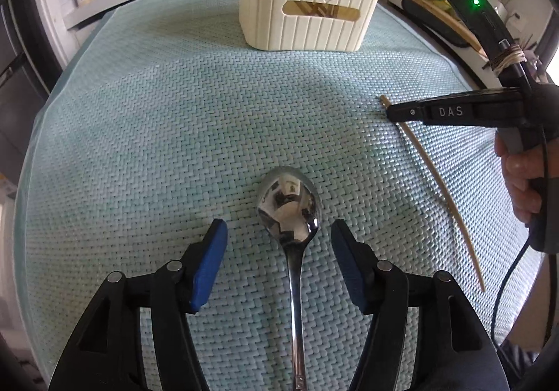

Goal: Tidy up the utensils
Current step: 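Grasp the steel spoon by its bowl with the left tool while the right tool grasps the last chopstick, then lift the spoon and chopstick and carry them over the cream holder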

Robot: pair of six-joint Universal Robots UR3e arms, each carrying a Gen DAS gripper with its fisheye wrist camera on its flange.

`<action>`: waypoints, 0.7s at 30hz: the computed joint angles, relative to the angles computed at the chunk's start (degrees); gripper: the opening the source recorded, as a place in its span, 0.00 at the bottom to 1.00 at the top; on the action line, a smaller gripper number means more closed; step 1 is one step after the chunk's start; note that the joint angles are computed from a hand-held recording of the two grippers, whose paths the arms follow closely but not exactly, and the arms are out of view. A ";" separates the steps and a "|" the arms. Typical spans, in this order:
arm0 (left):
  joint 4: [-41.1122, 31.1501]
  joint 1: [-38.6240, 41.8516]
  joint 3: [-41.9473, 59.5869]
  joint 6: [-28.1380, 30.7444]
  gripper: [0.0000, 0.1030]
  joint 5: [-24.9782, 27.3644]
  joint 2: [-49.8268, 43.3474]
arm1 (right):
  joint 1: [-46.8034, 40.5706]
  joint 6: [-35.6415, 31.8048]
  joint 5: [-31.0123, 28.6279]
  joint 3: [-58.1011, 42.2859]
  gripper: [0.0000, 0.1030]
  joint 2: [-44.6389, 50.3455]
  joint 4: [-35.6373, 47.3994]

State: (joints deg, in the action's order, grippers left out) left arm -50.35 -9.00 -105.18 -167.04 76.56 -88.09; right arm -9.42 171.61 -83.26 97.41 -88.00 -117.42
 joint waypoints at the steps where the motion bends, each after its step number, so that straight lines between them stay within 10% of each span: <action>1: -0.25 -0.26 0.57 0.33 0.63 0.20 -0.43 | -0.34 -0.16 0.38 0.85 0.08 -0.64 -0.39; 6: -0.95 -4.66 5.51 0.55 0.63 4.86 -5.90 | -6.34 -2.58 6.46 8.54 0.07 -10.25 -0.16; 11: -2.40 -5.70 8.60 0.28 0.40 5.23 -7.95 | -15.31 -7.77 15.85 12.31 0.07 -23.28 6.27; 21: -5.06 0.14 9.14 -2.98 0.40 -2.93 3.70 | -41.33 -32.02 35.84 2.60 0.07 -42.97 43.07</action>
